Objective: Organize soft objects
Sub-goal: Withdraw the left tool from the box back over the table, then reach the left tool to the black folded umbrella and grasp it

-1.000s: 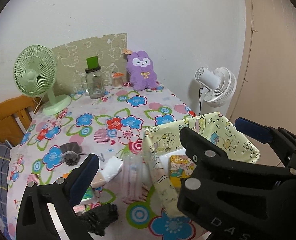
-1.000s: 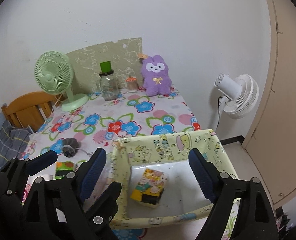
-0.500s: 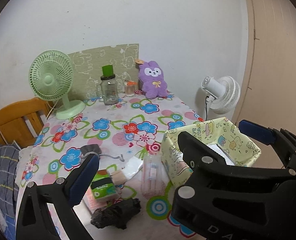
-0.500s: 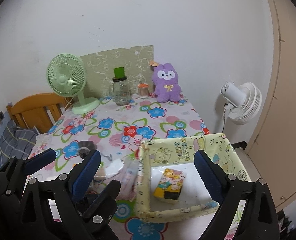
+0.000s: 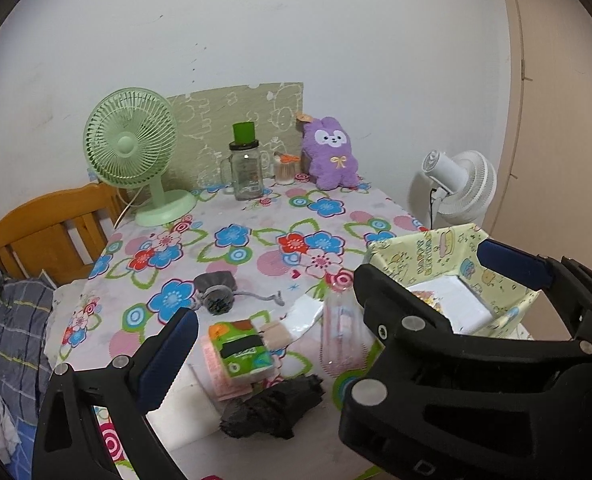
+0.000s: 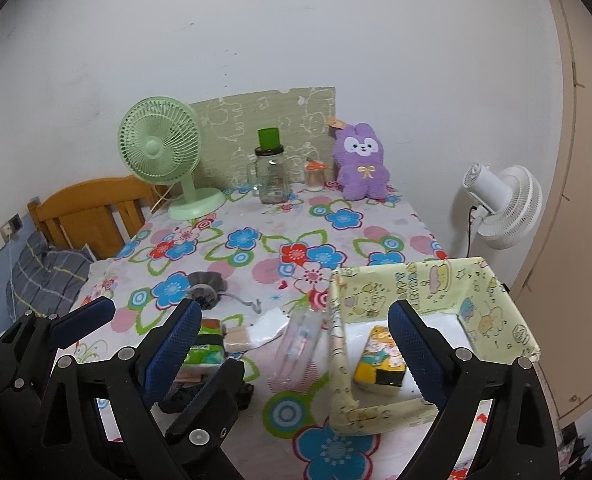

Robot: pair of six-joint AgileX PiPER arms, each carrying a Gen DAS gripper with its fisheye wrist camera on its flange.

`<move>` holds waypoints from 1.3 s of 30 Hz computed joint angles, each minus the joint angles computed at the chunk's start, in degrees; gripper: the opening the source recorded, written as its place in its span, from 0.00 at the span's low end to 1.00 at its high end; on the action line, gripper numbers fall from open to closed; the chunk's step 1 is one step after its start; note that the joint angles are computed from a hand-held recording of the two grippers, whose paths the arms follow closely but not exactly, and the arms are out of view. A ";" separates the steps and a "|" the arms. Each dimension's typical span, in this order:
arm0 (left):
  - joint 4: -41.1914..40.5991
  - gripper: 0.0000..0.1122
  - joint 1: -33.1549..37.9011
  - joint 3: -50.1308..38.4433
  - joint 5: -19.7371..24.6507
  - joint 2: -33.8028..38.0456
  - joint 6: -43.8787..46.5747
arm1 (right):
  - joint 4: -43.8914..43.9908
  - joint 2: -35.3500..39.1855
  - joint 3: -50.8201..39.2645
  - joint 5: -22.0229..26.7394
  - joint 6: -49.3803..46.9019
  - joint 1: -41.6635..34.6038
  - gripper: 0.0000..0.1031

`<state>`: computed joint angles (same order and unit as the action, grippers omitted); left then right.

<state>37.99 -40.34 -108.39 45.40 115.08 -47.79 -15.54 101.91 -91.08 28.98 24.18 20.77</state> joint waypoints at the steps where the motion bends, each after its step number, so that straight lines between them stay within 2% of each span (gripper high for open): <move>1: 0.40 0.92 0.10 0.96 -0.39 -0.37 -0.50 | -0.49 0.06 0.18 -0.23 0.43 0.33 0.93; 8: 2.20 0.92 1.02 7.51 -3.67 -2.87 -4.10 | -3.37 1.23 0.48 -0.59 2.95 2.39 0.93; 24: 2.92 0.90 2.68 15.51 -6.82 -4.75 -7.32 | -5.30 3.41 3.30 -3.79 6.06 5.07 0.93; 31: 0.41 0.88 3.86 18.34 -9.82 -5.09 -6.27 | -10.71 3.75 5.52 -5.35 11.81 6.29 0.91; 39: -1.27 0.86 4.68 21.41 -11.53 -5.24 -5.58 | -10.97 5.64 5.90 -5.24 11.96 7.14 0.87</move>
